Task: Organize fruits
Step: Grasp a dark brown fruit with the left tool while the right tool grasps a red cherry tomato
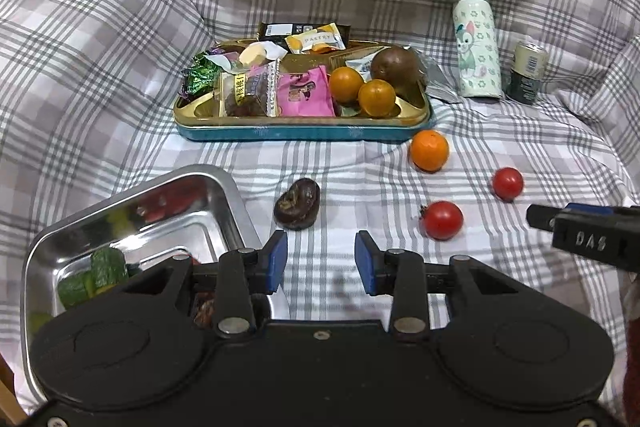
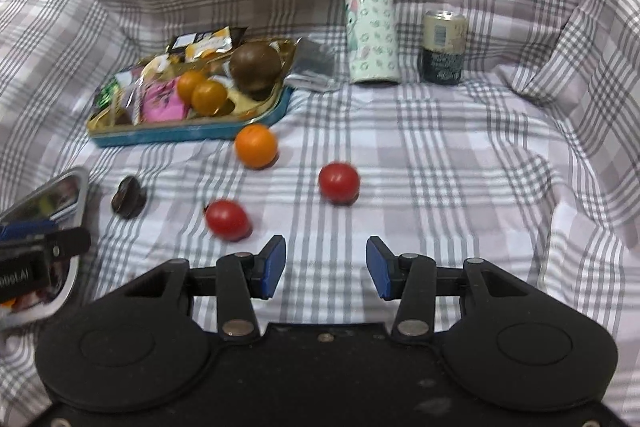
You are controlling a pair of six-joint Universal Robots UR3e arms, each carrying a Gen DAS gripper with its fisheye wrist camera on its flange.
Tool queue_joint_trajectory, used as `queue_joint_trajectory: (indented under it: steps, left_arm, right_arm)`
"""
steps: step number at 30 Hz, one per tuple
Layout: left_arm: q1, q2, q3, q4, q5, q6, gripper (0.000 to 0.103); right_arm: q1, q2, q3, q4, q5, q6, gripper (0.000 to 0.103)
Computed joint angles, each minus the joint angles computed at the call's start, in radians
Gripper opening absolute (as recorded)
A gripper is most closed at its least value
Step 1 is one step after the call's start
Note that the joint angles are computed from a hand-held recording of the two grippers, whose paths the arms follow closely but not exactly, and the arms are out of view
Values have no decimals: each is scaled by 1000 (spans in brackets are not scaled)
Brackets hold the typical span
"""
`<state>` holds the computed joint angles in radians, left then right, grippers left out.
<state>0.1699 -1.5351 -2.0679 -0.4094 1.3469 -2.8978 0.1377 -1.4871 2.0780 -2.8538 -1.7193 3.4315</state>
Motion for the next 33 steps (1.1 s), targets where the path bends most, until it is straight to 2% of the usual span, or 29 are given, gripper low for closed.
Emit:
queue_joint_trajectory:
  steps: [7,17,23,28,30,33]
  left_arm:
    - [-52,-108,13,159,83,-12,46]
    - [-129,-277,114,255,179,-10,47]
    - [-161,-360,186,263,246,-8,47]
    - [-172,-414,264,191,283,-27,46]
    - [-160,-423,280,159,255,-29,34]
    - [-147,-414,280,149,211,-43,34]
  right_arm:
    - [-42,91,-81,-35,16,-14,47]
    - [-78,189,-130,-100,39,-7,47]
    - [-88,175,-109,-135,51,-20,47]
    - [-99,169,-107,-136,68,-19,47]
    - [-99,168,-107,-134,65,-20,47]
    - [-103,162,-100,-136,68,-18,47]
